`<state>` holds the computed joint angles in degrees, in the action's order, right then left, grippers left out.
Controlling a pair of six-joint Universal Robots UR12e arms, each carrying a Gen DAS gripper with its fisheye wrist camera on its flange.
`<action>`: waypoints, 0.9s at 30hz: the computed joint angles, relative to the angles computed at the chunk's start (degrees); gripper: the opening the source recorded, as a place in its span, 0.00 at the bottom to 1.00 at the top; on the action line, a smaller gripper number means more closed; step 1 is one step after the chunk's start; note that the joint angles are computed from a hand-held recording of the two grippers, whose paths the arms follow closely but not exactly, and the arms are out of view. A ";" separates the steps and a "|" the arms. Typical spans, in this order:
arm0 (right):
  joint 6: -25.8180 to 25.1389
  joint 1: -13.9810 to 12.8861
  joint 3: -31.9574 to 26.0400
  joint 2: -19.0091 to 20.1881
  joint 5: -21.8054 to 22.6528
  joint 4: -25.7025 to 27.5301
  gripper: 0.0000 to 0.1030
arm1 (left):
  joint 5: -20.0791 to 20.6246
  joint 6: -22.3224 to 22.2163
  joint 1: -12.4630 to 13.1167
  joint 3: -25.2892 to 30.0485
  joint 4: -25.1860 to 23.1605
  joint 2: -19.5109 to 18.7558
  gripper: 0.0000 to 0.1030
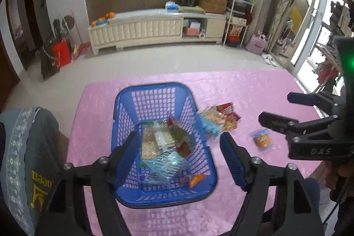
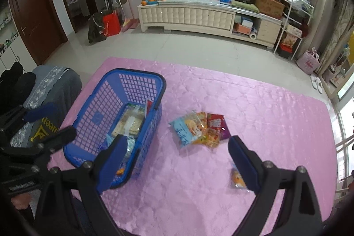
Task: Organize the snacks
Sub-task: 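Withdraw both grippers from the basket toward the remaining snacks, then grasp the light-blue cartoon bag with the left gripper and lift it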
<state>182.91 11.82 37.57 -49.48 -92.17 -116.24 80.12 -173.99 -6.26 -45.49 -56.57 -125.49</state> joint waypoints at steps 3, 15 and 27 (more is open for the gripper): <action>0.56 -0.49 2.61 -1.80 -0.13 -1.35 0.92 | -0.85 0.15 -0.35 -0.52 0.46 0.71 0.76; 0.52 -3.03 10.38 -6.95 0.66 -5.16 0.92 | -1.43 0.13 -3.32 3.45 -3.20 -1.22 0.76; 3.40 -7.30 10.45 -6.65 7.14 -1.45 0.92 | 1.38 -4.52 -6.32 16.93 -13.61 -9.19 0.76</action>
